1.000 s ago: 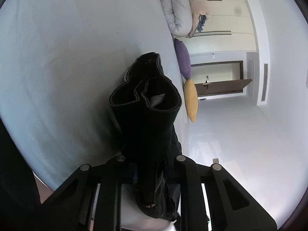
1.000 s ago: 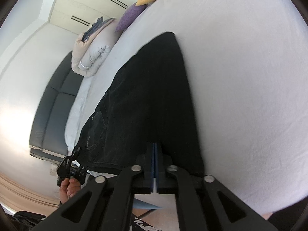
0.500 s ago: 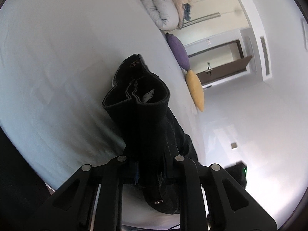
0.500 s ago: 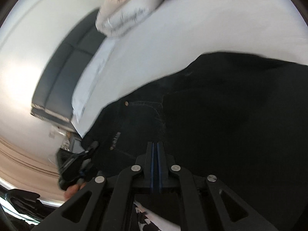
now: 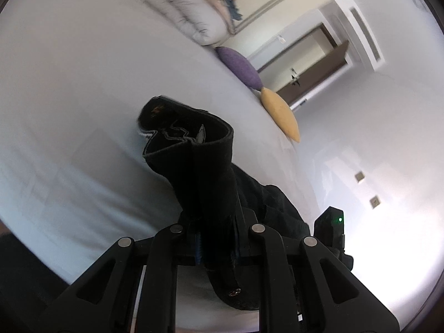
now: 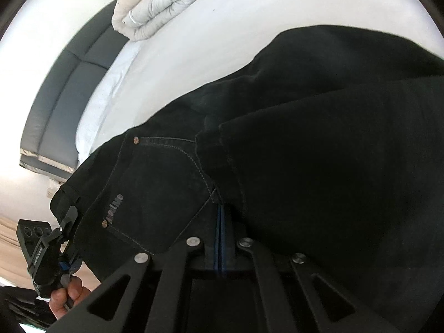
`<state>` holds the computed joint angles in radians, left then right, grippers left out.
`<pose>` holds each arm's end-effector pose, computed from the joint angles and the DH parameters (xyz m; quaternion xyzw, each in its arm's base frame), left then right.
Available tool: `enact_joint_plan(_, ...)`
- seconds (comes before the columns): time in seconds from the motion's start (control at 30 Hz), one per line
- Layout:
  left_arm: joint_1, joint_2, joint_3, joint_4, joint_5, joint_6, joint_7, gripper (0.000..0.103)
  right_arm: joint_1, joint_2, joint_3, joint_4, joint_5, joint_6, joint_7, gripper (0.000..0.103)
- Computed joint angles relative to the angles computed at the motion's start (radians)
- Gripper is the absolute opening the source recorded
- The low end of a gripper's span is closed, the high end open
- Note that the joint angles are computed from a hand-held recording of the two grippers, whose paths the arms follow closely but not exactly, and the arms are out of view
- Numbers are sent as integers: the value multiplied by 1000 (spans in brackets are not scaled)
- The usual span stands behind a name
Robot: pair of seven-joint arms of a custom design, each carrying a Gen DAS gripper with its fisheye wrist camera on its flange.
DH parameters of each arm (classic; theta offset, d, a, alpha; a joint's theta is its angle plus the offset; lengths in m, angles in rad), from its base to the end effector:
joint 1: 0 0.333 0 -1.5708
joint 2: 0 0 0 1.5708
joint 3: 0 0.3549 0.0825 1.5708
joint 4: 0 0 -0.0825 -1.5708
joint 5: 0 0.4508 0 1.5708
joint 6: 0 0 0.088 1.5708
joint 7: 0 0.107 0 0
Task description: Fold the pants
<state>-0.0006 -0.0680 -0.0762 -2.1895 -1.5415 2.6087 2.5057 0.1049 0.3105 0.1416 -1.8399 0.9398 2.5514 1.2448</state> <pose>0.6023 -0.0254 0.4560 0.6698 -0.5333 0.5166 0.0063 0.7113 0.1596 0.4006 -0.6043 0.6993 0.1039 0.3676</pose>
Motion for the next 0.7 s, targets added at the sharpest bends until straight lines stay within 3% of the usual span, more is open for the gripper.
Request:
enact_joint_plan(0.07,-15,-11,-16,18,25,25,26,14,-42,-30,18,-34,126,-38,-63,3)
enact_joint_plan(0.13,-38,-18,-34,43,63,54,57,14,-59,-86,11,-93,253,-38,-126,40)
enact_joint_plan(0.2,-65,-22,-49,58,109,75,80,14,-66,-160,-6,-171,420,-5,-244,54)
enact_joint_plan(0.3,-121,-11,-83,92,222,116,102,14,-74,-229,-59,-247,578,-62,-328,57)
enact_joint_plan(0.4,-173,34,-118,140,398,141,70,14,-72,-267,-118,-294,653,-112,-372,59)
enact_joint_plan(0.57,-245,113,-176,164,755,164,3,14,-73,-311,-176,-363,739,-167,-433,68)
enact_joint_plan(0.7,-275,123,-204,116,900,176,-41,14,-79,-313,-197,-391,694,-238,-439,75)
